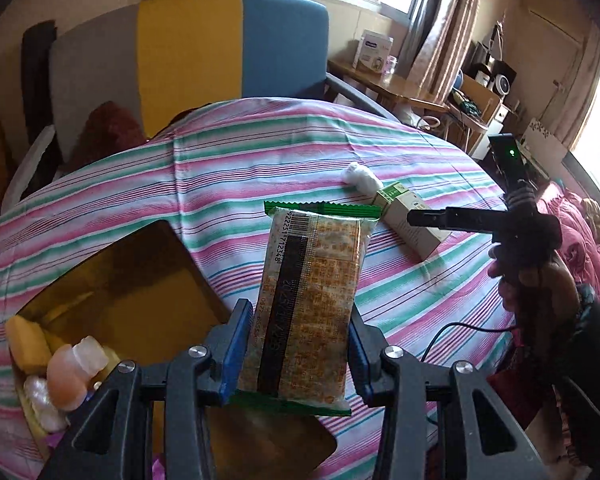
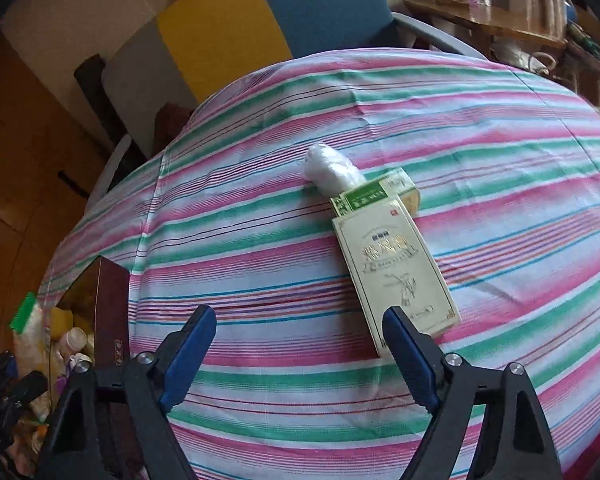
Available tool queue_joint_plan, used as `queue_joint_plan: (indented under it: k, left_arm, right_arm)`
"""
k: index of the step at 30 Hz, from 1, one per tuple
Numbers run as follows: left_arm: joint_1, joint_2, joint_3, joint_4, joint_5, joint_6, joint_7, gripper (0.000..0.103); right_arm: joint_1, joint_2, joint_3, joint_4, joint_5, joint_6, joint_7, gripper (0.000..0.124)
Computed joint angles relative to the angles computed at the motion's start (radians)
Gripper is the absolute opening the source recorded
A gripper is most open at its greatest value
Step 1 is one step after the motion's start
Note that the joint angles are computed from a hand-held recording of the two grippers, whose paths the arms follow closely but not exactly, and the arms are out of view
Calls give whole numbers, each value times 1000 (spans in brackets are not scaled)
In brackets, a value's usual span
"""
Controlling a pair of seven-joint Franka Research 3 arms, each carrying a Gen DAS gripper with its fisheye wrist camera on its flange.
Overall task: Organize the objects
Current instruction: 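Grasp the cracker packet with the left tool, then carry the cracker packet to the tray with left tool while right grasps plastic bundle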
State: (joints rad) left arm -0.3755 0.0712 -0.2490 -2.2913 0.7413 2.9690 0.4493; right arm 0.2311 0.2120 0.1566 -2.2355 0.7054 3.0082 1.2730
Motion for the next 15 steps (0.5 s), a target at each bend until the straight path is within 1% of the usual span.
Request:
queue_joint_plan:
  k: [2, 4, 6, 8, 9, 10, 11, 13, 15]
  left_arm:
    - [5, -54, 12, -61, 63, 9, -92, 44]
    - [32, -101, 10, -117, 124, 29, -183, 44]
    - [72, -147, -6, -169, 192, 44, -286, 44]
    - [111, -184, -26, -211, 234, 54, -361, 44]
    - [131, -203, -36, -233, 252, 58, -397, 44]
    - [149, -222, -44, -255, 264, 61, -422, 44]
    - [164, -240, -51, -278, 266, 60, -437, 44]
    - [187, -274, -60, -323, 246, 64, -451, 44]
    - [210, -305, -67, -365, 220, 73, -455, 44]
  right_arm:
    - [61, 26, -79, 43, -160, -20, 107, 80]
    - [125, 76, -172, 116, -339, -55, 245, 78]
    - [165, 147, -241, 221, -477, -112, 350, 72]
    - [211, 215, -310, 317, -608, -166, 447, 71]
    - [218, 251, -325, 369, -649, -196, 476, 69]
    - [207, 288, -320, 426, -670, -231, 486, 68]
    - [199, 319, -315, 475, -691, -261, 494, 66]
    - [203, 383, -325, 570, -753, -316, 532, 65]
    - [181, 439, -302, 658, -771, -377, 532, 65]
